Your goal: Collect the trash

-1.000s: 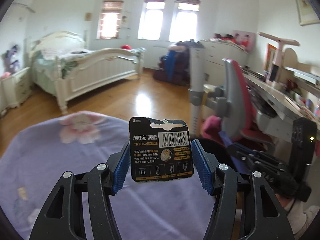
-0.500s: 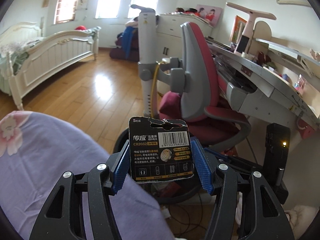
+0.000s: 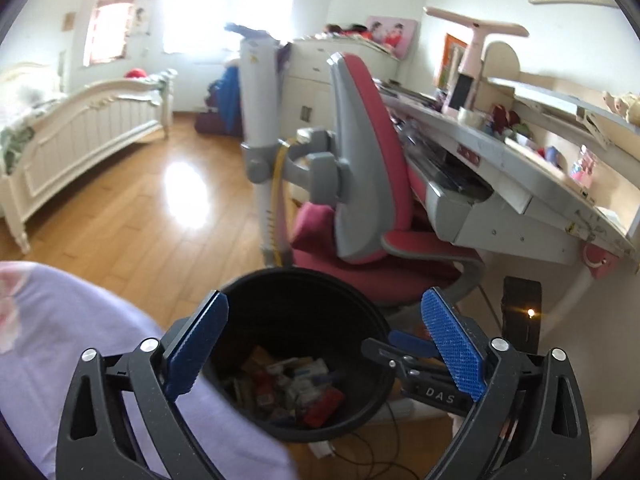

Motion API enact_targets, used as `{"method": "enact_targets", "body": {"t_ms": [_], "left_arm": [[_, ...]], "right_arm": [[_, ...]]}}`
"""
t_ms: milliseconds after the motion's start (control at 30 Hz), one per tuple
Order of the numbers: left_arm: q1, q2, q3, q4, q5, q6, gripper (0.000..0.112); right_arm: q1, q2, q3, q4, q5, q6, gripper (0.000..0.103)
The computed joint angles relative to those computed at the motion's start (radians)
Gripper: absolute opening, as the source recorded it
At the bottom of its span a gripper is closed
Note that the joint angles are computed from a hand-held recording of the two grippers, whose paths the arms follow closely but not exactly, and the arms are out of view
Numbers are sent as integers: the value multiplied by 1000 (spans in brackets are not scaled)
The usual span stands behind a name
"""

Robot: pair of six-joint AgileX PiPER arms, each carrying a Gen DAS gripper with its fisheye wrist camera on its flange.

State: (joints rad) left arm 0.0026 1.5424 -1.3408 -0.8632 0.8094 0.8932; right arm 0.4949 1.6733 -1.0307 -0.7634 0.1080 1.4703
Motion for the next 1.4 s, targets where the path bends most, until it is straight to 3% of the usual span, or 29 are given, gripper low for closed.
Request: {"method": "enact_targets", "body": {"t_ms": [133,233,333,400,433,533,633,767,867,967,1133,1200,1333,1400], "left_arm": [[123,-95,52,16,12,-8,98],[254,-165,126,12,0,46,98],[407,-215,172,59,-17,31,98],[518,-230,188,59,-7,26,98],[604,-238,200,44,-2,36,98],[773,-252,228,-4,-32,102,98],[915,-242,243,-70,-84,180,98],[1010,-199,238,-127,-112,242,98],[1022,-181,246,-153,-150,292,98],[1004,-169,249,-125,-173,281,98],[966,-143,241,-28,-221,181,98],[957,-138,239,-14,-227,165,98],[934,-123,225,61,-229,89,98],[963,-111,216,3,-184,117,98]], "right_arm": [[65,17,-100,177,54,-244,52],[134,38,-213,215,106,-350,61],[195,97,-385,418,166,-632,61],[234,158,-524,569,227,-832,74],[258,192,-594,611,255,-892,76],[355,330,-872,496,424,-845,88],[424,494,-1161,432,576,-809,88],[482,662,-1440,385,690,-809,88],[513,699,-1490,305,664,-757,95],[535,687,-1451,195,625,-668,96],[556,609,-1263,-44,541,-446,97],[561,568,-1180,-143,506,-339,97],[571,552,-1150,-205,501,-278,97],[573,561,-1164,-203,502,-282,97]]}}
